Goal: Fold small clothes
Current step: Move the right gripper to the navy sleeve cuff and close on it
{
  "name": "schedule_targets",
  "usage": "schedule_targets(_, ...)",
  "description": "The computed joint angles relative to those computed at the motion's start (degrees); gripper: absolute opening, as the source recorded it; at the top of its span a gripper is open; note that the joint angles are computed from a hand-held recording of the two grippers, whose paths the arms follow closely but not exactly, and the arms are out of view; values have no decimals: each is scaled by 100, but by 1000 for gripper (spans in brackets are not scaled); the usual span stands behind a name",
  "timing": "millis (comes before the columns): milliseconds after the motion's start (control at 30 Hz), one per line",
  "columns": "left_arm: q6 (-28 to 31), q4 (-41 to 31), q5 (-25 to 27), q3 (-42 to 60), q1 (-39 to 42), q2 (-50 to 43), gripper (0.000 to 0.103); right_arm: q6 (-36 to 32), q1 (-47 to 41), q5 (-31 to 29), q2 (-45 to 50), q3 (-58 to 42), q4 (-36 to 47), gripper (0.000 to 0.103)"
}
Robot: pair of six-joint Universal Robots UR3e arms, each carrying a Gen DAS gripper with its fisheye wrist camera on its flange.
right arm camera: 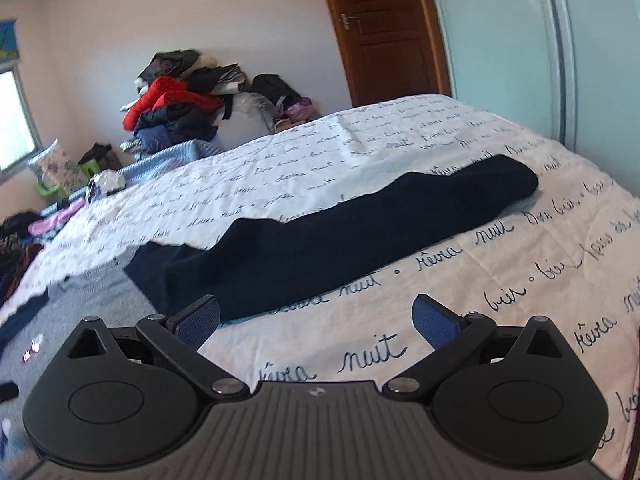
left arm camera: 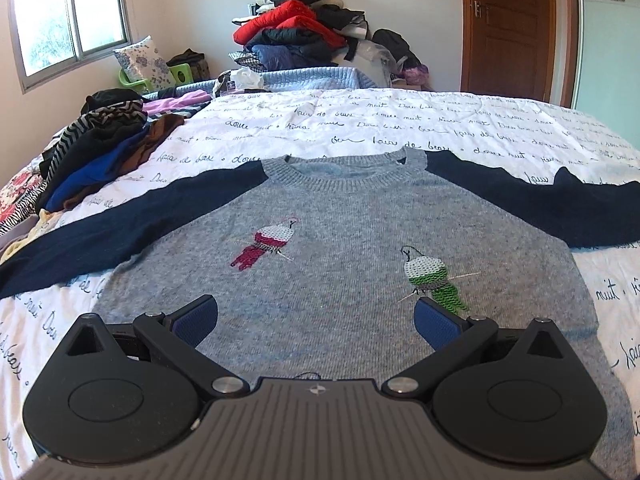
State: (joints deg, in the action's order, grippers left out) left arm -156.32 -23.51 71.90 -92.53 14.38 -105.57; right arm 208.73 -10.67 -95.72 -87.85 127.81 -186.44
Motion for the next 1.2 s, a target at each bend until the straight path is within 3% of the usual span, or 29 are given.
schedule_targets(133,-28,-324,-53,266,-41,-207,103,888,-1156,907,100,632,-933,103)
schedule_targets(267,-26,-431,-48,385,-68,-314,103,1251,-1854,1146,577,576,-1352,103)
schedule_targets(367,-50,-421,-25,416,-84,-342,103,1728,-2541,1738,1130,550,-1933,103)
schedule_targets(467,-54,-504,1,502,-118,-381,103,2466,-3198,2471,2043,539,-3130,103)
schedule_targets(567,-41,-608,76,591,-182,-427,103,2739,-3400,2585,2545,144,-3527,103)
schedule_targets(667,-30,-599,152,597,-242,-443,103,3077,-3572,2767,2907,-358,-3409,88)
schedule_targets(733,-25,-615,197,609,-273,-447,103,3281,-3676,2826,3099,-610,-3286,61)
schedule_targets(767,-20,-619,205,600,-278,-437,103,3331,-3732,2880,3186,-731,-3180,56)
schedule_targets(833,-3,-628,239,602,-294,-429,103,3420,-3738,2891,3323,-875,-3080,32)
schedule_targets(933,0,-623,312,634,-324,-448,103,3335,-3821,2978,3512,-961,-3174,17)
schedule_targets(1067,-65,-616,331,660,-332,-451,103,3066,-3841,2823,3348,-796,-3350,11)
schedule_targets(1167,-85,-631,306,635,-326,-422,103,2510,-3496,1982,3113,-503,-4209,10)
schedule_targets(1200,-80,-651,301,635,-327,-421,103,2226,-3323,1666,2991,-483,-4144,10)
